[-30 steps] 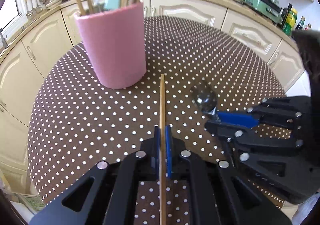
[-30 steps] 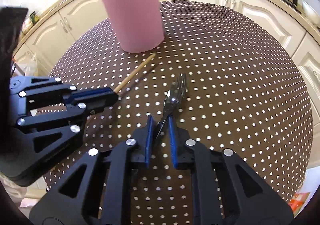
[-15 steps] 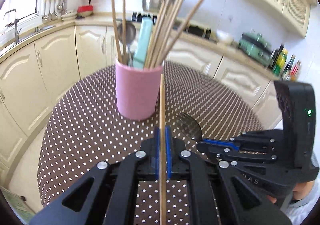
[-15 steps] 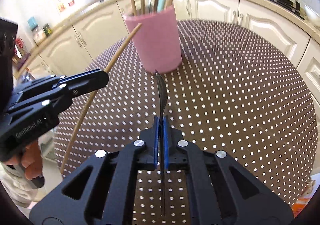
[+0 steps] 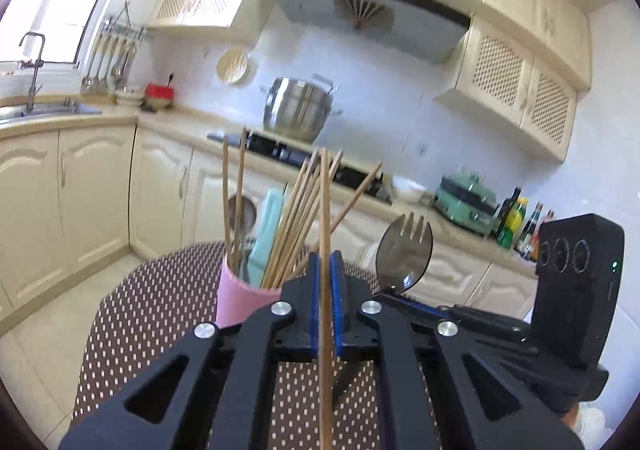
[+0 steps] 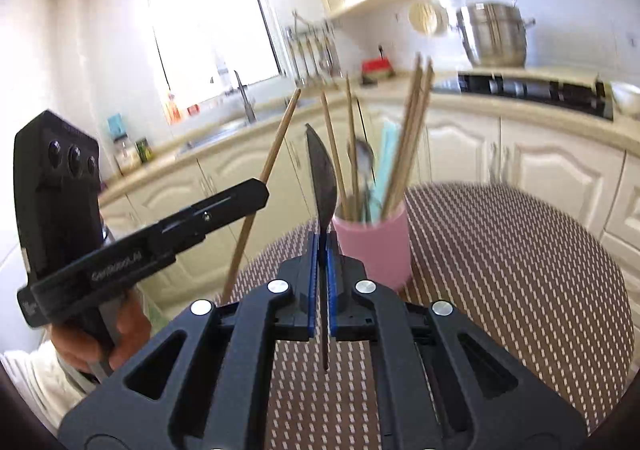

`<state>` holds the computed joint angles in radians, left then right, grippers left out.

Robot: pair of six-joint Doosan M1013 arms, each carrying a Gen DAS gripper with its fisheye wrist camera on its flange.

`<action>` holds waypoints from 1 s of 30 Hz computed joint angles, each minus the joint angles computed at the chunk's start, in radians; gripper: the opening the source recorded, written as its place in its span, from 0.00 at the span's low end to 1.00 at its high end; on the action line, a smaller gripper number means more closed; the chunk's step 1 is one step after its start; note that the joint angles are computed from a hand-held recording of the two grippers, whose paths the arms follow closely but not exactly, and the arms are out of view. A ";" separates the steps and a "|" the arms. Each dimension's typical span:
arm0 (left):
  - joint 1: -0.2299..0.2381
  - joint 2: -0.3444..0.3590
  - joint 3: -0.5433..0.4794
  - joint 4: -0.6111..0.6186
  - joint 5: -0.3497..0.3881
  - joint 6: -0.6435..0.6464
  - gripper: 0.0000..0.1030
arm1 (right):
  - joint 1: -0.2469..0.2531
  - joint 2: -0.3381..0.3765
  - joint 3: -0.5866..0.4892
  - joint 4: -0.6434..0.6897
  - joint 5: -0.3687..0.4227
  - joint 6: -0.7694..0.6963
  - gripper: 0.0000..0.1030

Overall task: Organize utensils
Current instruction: 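Lift the fork and chopstick over the pink cup and lower them in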

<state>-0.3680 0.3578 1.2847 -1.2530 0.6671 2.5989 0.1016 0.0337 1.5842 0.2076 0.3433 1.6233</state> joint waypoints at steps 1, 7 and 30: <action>0.000 0.001 0.001 -0.047 -0.012 0.046 0.05 | 0.002 0.008 -0.011 0.011 -0.013 -0.012 0.04; -0.022 0.026 -0.026 -0.257 -0.123 0.248 0.05 | 0.006 0.044 -0.065 -0.048 -0.059 0.023 0.04; -0.059 0.192 -0.210 -0.680 -0.297 0.542 0.05 | -0.003 0.135 -0.161 -0.304 -0.022 0.154 0.04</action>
